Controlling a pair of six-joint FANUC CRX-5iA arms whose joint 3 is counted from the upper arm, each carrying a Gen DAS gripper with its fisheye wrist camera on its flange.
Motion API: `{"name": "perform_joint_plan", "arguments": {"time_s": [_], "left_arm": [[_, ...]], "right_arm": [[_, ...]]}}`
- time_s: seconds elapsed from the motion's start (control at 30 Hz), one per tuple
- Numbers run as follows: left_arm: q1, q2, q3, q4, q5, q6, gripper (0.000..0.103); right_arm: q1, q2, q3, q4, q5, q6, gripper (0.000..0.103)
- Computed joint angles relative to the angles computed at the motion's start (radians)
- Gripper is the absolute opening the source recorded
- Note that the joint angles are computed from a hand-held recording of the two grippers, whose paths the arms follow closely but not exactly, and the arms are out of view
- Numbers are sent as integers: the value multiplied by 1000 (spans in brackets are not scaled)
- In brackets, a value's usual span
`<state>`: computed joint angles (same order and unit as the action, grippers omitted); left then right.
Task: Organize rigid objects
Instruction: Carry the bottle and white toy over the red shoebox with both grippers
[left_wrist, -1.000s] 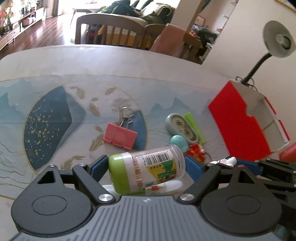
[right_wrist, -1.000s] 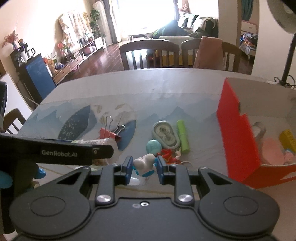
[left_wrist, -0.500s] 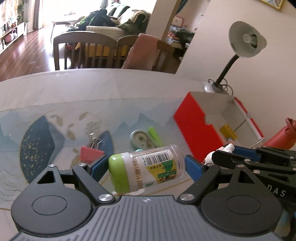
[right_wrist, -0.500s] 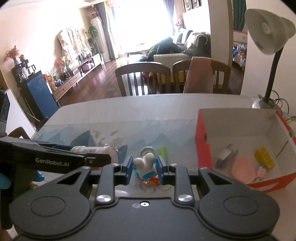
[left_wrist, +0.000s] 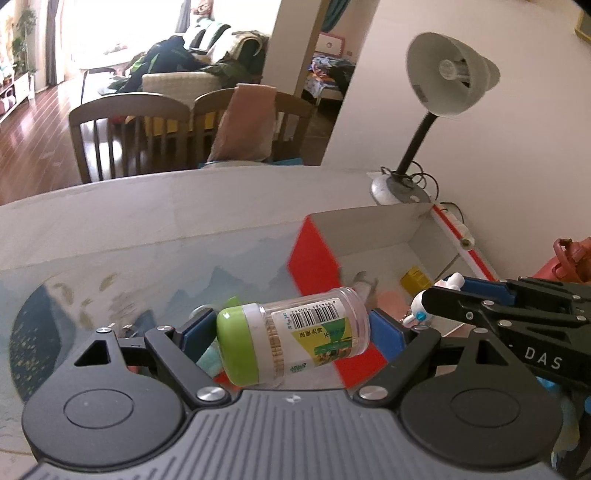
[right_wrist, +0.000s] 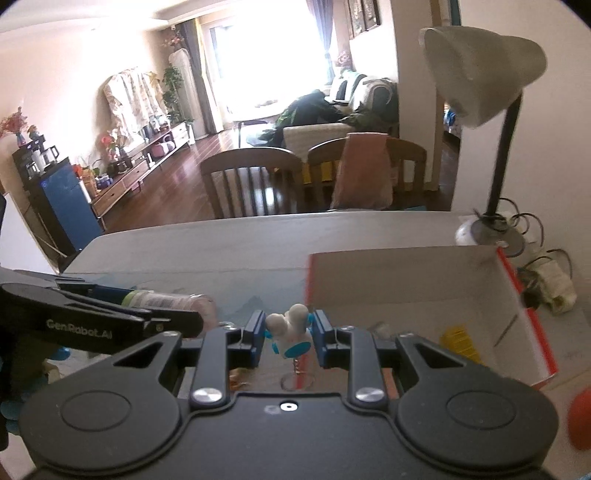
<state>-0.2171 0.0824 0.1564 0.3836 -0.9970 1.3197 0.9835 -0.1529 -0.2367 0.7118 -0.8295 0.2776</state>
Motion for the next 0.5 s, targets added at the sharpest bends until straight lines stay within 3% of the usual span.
{"name": "perform_joint_plan", "arguments": {"time_s": [0.5], "left_arm": [[-194,260,344,-183,-78,189,89]], "right_arm": [[-191,-53,-102,-122,71,143,26]]}}
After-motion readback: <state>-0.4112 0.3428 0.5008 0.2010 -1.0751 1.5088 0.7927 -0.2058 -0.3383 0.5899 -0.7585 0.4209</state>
